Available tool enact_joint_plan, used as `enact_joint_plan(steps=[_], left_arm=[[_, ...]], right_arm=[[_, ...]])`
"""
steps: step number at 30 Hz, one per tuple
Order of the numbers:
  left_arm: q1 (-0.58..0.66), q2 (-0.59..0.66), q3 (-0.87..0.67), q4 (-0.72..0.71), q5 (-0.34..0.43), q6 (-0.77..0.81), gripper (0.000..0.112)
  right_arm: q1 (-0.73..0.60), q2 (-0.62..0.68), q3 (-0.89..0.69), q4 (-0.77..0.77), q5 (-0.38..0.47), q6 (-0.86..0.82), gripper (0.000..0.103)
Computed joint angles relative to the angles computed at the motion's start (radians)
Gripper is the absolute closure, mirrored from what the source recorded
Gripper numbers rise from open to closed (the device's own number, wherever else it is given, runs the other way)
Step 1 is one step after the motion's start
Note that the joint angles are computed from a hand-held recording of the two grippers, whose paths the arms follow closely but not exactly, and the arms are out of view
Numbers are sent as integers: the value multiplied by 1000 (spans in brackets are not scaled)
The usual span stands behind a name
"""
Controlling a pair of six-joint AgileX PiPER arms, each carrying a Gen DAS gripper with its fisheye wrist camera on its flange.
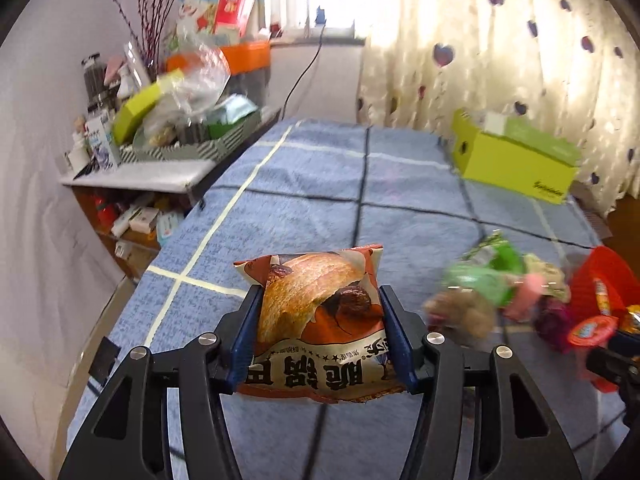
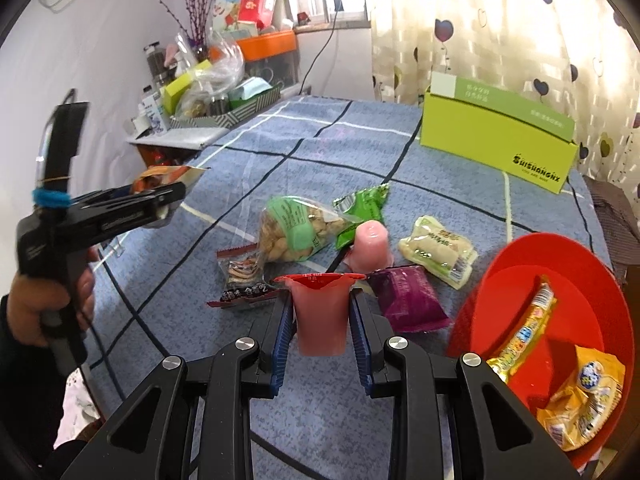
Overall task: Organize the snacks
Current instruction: 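Carry the jelly cup over the red basket with the right gripper while the left holds the snack bag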
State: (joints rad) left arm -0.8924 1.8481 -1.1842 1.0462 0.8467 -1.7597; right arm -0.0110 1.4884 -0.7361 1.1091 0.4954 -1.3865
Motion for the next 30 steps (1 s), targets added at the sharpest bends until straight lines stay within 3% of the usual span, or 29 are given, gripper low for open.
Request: enact_joint_plan(steps=[12, 30], left_arm=[[-172, -3, -107, 15, 67, 26, 55], [-238, 78, -264, -29, 73, 131, 55]], right_arm=[[-126, -127, 74, 13, 73, -46, 77], [-319, -172, 106, 37, 173, -124, 77]])
